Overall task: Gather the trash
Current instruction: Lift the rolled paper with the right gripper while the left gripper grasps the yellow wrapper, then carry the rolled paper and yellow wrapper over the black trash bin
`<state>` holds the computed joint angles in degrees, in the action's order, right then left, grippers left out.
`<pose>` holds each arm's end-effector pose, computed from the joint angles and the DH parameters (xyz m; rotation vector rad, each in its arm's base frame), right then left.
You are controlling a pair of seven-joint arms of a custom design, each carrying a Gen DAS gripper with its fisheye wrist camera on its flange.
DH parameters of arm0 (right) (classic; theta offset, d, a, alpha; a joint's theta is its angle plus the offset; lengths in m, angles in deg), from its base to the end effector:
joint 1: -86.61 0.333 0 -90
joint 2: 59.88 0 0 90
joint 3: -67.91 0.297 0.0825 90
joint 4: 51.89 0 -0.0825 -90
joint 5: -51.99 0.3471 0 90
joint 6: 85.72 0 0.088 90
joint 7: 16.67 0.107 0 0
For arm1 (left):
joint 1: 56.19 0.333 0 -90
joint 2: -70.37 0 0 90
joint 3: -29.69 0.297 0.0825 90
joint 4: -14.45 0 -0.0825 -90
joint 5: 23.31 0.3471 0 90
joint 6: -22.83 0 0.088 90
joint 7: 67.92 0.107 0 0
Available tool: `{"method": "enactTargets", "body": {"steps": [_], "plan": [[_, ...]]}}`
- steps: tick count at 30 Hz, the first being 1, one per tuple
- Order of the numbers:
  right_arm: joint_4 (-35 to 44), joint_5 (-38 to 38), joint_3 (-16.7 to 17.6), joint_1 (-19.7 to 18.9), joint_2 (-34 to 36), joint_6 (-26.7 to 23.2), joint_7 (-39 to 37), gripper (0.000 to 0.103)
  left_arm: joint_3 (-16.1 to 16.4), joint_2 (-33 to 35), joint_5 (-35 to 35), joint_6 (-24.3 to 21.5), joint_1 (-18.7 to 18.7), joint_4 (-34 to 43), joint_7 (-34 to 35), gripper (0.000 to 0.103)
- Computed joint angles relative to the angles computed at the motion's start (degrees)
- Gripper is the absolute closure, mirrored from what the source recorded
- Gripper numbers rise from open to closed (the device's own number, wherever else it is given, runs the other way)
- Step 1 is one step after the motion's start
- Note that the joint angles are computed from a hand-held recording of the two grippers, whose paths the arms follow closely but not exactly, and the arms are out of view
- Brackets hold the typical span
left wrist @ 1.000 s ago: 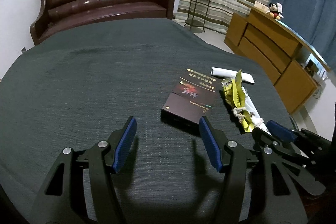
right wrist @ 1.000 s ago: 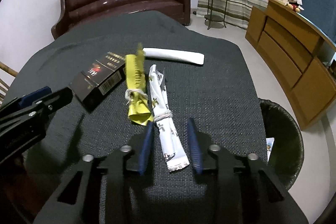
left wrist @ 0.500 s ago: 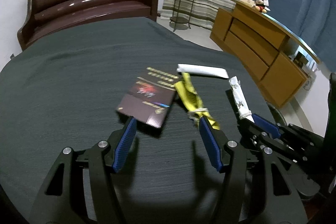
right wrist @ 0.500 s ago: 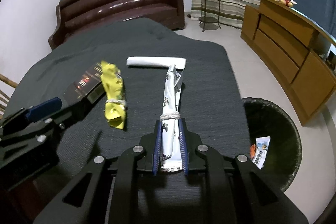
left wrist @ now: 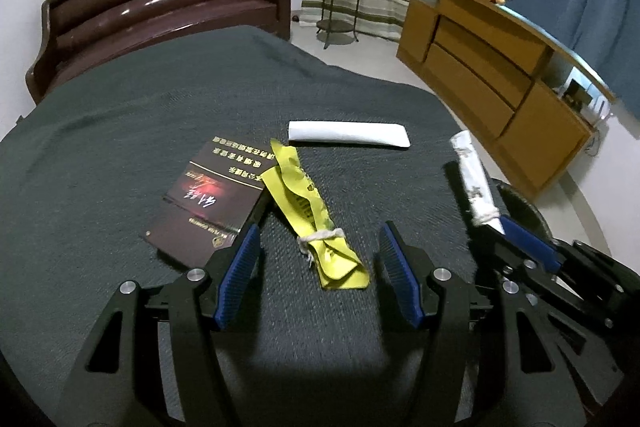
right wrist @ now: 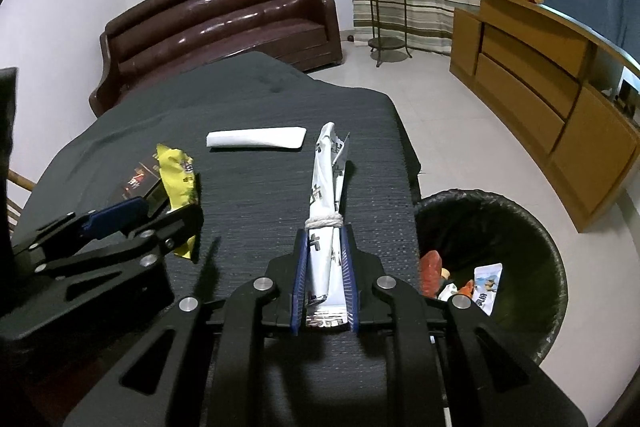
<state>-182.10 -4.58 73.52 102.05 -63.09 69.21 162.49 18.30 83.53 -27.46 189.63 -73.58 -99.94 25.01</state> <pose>0.4666 0.2108 0.4252 -1.4188 2.0802 -0.7012 0.5393 -0.2825 0.4323 -1.4201 2.3080 -0.8839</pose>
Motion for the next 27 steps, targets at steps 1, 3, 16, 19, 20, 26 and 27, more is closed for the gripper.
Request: {"method": "enactTargets", "body": {"steps": [1, 3, 16, 19, 20, 26, 27], "plan": [[-0.2, -0.2, -0.1, -0.1, -0.1, 0.3, 0.2, 0.086, 0.8, 0.4, 1.2, -0.4, -0.7, 0.5, -1.2, 0.043], [-0.6, -0.5, -0.2, -0.3, -0.3, 1.1, 0.5, 0.085, 1.8, 1.0, 3.2, -0.5, -1.6, 1.2, -3.1, 0.043], [-1.8, -1.0, -0.4, -1.8, -1.2, 3.2, 0.4, 0.086, 2.3, 1.8, 8.0, -0.5, -1.8, 1.6, -5.9, 0.072], [-1.6, -0.8, -0.3, -1.9, -1.1, 3.1, 0.1, 0.085, 1.2, 1.4, 6.4, 0.0, -0.9, 0.8, -3.7, 0.078], [-1.5, -0.8, -0.3, -1.9, -1.0, 3.1, 0.1, 0.085, 1.1, 1.4, 6.0, 0.2, -0.7, 0.6, -3.2, 0.078], [-1.6, -0.9, -0.3, -1.9, -1.2, 2.9, 0.4, 0.086, -1.0, 0.8, 1.0, 0.4, 1.0, -0.1, 2.0, 0.079], [-1.6, -0.9, -0.2, -1.9, -1.2, 2.8, 0.4, 0.085, -1.2, 0.7, 0.3, 0.3, 1.1, -0.2, 2.6, 0.079]]}}
